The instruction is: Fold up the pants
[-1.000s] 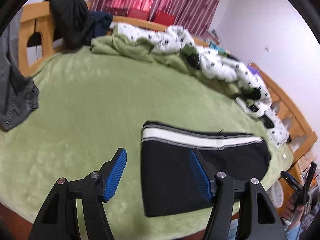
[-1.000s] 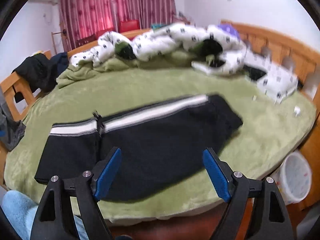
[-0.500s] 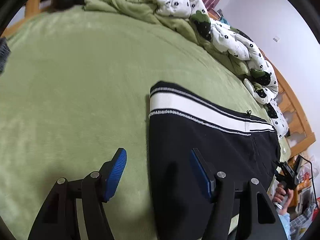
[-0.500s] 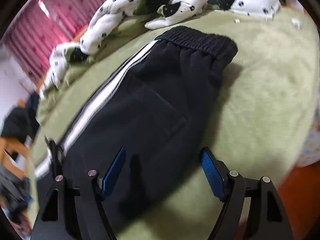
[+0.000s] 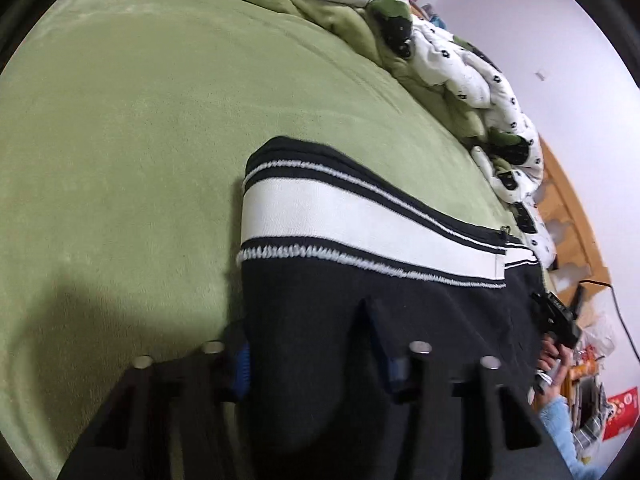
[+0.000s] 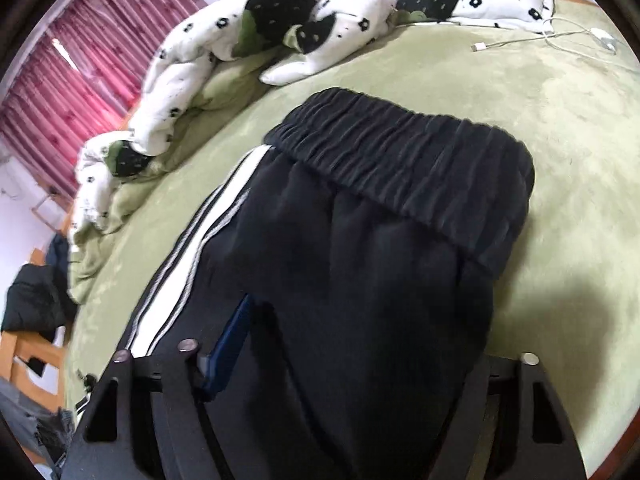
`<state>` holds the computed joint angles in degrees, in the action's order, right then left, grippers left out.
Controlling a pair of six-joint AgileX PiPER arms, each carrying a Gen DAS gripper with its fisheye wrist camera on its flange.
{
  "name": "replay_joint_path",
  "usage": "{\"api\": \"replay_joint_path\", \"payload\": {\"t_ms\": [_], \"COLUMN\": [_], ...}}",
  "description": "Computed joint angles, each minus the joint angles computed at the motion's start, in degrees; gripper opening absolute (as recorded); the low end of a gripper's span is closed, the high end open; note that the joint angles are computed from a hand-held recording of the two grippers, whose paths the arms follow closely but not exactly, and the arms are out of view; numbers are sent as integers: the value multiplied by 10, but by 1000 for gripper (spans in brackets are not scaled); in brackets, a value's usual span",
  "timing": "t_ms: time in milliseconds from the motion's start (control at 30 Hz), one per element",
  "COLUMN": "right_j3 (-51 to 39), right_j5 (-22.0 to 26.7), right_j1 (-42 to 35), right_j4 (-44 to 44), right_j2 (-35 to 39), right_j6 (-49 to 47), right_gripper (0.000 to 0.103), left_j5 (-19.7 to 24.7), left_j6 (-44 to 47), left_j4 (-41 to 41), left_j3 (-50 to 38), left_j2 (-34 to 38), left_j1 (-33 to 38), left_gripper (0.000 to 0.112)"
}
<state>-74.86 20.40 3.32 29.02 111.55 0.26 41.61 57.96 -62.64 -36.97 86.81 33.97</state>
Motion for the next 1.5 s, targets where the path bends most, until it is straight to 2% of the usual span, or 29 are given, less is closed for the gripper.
{"api": "replay_joint_path", "payload": {"t_ms": [33,67,133,267,300,367,433,567,667,733,867,933,1000,1033,1067,1133,1200,1233,1300,1333,1400,1500], "right_j3": [-5,1,4,-50,-67,-96,-133,-199,-237,-252,-276,-296,-318,-311,-299,-243,-212,-192,-141,-103,-50,-61], "right_j5": [0,-11,-23,21,30,48,57,62,46,29,18,34,68,70,64,41,58,76,60,31,-16,-11], "right_j1": [10,22,54,123,138,165,194,246,271,283,296,300,291,280,265,237,218,211,210,217,218,202], "right_j4": [-57,-115,-229,-444,-464,-490,-492,-468,-397,-345,-300,-323,-344,-320,-273,-159,-62,-46,-81,-133,-189,-122], "right_j2": [-8,-23,-59,-88,-94,-105,-112,-107,-83,-55,28,79,128,142,146,137,124,113,82,58,22,28], "right_j6": [52,102,194,381,400,429,431,406,345,310,287,309,321,307,270,184,93,72,90,130,171,129], "right_gripper": [35,24,18,14,14,14,13,13,13,13,13,13,13,14,17,22,24,28,40,50,56,61], "left_j5": [2,9,31,53,62,105,155,202,245,247,202,172,109,81,59,46,21,7,-20,-16,7,46], "left_j6": [-9,-6,-14,-73,-73,-63,-61,-73,-81,-79,-74,-84,-104,-109,-108,-98,-106,-102,-100,-87,-60,-28], "left_j4": [1,-5,-3,25,23,11,10,54,99,137,198,218,250,258,260,255,274,283,308,306,287,255], "left_j3": [0,3,0,-27,-31,-45,-68,-133,-217,-268,-300,-296,-273,-262,-252,-242,-231,-223,-201,-195,-189,-180], "left_j2": [-8,-22,-49,-87,-97,-105,-103,-105,-66,-32,31,64,86,95,103,113,100,88,52,35,10,-23], "left_j1": [-1,5,17,13,18,47,86,165,245,276,284,272,255,252,251,260,257,258,255,258,269,281], "left_gripper": [21,12,11,10,10,10,10,10,10,11,12,13,21,30,36,42,44,45,46,48,50,51]}}
